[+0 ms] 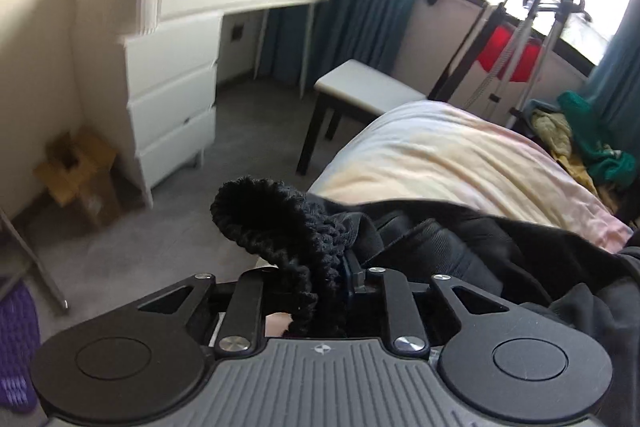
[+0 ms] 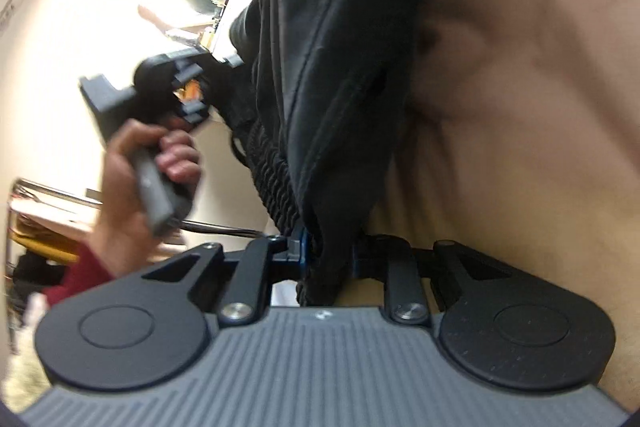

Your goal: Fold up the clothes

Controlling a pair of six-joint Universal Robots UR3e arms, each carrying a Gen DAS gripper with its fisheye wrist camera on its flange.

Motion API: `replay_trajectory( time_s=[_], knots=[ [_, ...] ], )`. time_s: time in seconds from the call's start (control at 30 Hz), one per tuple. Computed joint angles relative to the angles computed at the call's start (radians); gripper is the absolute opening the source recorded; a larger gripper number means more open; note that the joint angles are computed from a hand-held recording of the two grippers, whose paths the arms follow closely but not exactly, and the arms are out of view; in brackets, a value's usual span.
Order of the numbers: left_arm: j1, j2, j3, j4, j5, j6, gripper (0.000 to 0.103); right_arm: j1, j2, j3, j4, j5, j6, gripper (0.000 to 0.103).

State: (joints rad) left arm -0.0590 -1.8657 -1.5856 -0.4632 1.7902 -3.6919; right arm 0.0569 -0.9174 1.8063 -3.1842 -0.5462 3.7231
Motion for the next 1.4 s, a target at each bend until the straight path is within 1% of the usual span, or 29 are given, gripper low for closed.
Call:
replay_trajectory(
  time_s=[0.07, 0.1, 0.13, 0.17, 0.2, 0.23, 0.3, 0.33, 0.4, 0.47, 0.57, 0.6, 0.63, 0.67, 0.73, 0.83, 0.97, 1.03, 1.1, 1.13, 1.2, 1.27, 1.33, 1.4],
  knots=[
    [0.029, 0.069, -0.083, 0.032, -0.035, -0.004, 0.036, -0.011, -0.037, 0.005, 0.063, 0.001, -0.061, 0.025],
    [0.044, 0.104, -0.122, 0.045, -0.054, -0.006, 0.053, -0.014, -0.066, 0.011, 0.105, -0.006, -0.101, 0.029],
    [0.044, 0.132, -0.149, 0.053, -0.042, -0.007, 0.071, -0.014, -0.091, 0.018, 0.136, -0.019, -0.139, 0.039],
    [0.042, 0.159, -0.175, 0.059, -0.027, -0.008, 0.079, -0.015, -0.109, 0.029, 0.145, -0.022, -0.169, 0.046],
    [0.031, 0.189, -0.196, 0.058, -0.002, -0.019, 0.088, -0.017, -0.126, 0.039, 0.154, -0.025, -0.2, 0.061],
    [0.012, 0.221, -0.211, 0.049, 0.025, -0.031, 0.089, -0.019, -0.149, 0.055, 0.159, -0.031, -0.228, 0.075],
    [-0.037, 0.283, -0.226, 0.017, 0.085, -0.052, 0.089, -0.027, -0.224, 0.114, 0.153, -0.06, -0.271, 0.085],
    [-0.075, 0.31, -0.219, -0.013, 0.12, -0.059, 0.09, -0.032, -0.271, 0.141, 0.167, -0.077, -0.3, 0.085],
    [-0.189, 0.323, -0.177, -0.085, 0.246, -0.09, 0.09, -0.047, -0.365, 0.193, 0.197, -0.109, -0.356, 0.085],
    [-0.315, 0.294, -0.095, -0.177, 0.348, -0.105, 0.09, -0.084, -0.465, 0.245, 0.238, -0.133, -0.427, 0.085],
    [-0.518, 0.178, 0.107, -0.367, 0.474, -0.134, 0.09, -0.159, -0.619, 0.311, 0.316, -0.177, -0.569, 0.085],
    [-0.587, 0.126, 0.18, -0.418, 0.515, -0.145, 0.09, -0.192, -0.677, 0.347, 0.321, -0.186, -0.598, 0.085],
    [-0.649, 0.081, 0.231, -0.432, 0.549, -0.152, 0.091, -0.219, -0.747, 0.398, 0.324, -0.191, -0.614, 0.085],
    [-0.703, 0.042, 0.27, -0.423, 0.57, -0.154, 0.091, -0.266, -0.798, 0.414, 0.358, -0.184, -0.645, 0.085],
    [-0.785, -0.031, 0.33, -0.372, 0.582, -0.165, 0.092, -0.35, -0.884, 0.428, 0.425, -0.171, -0.699, 0.085],
    [-0.878, -0.149, 0.436, -0.297, 0.604, -0.185, 0.092, -0.51, -1.009, 0.444, 0.563, -0.124, -0.841, 0.085],
    [-0.941, -0.31, 0.634, -0.285, 0.609, -0.185, 0.092, -0.706, -1.125, 0.469, 0.722, -0.063, -1.06, 0.085],
    [-0.956, -0.39, 0.76, -0.306, 0.61, -0.16, 0.092, -0.772, -1.138, 0.499, 0.719, -0.03, -1.119, 0.085],
    [-0.963, -0.478, 0.904, -0.342, 0.61, -0.137, 0.092, -0.827, -1.15, 0.558, 0.679, 0.015, -1.145, 0.085],
    [-0.967, -0.528, 0.991, -0.379, 0.618, -0.134, 0.092, -0.86, -1.172, 0.596, 0.681, 0.045, -1.165, 0.085],
    [-0.971, -0.594, 1.078, -0.386, 0.634, -0.125, 0.093, -0.924, -1.22, 0.666, 0.708, 0.1, -1.213, 0.085],
    [-0.969, -0.613, 1.07, -0.344, 0.632, -0.096, 0.094, -0.966, -1.254, 0.712, 0.735, 0.117, -1.237, 0.085],
    [-0.963, -0.61, 1.014, -0.293, 0.638, -0.074, 0.094, -0.98, -1.275, 0.749, 0.722, 0.11, -1.251, 0.085],
    [-0.95, -0.579, 0.917, -0.227, 0.625, -0.071, 0.094, -0.988, -1.283, 0.751, 0.752, 0.108, -1.304, 0.085]
  ],
)
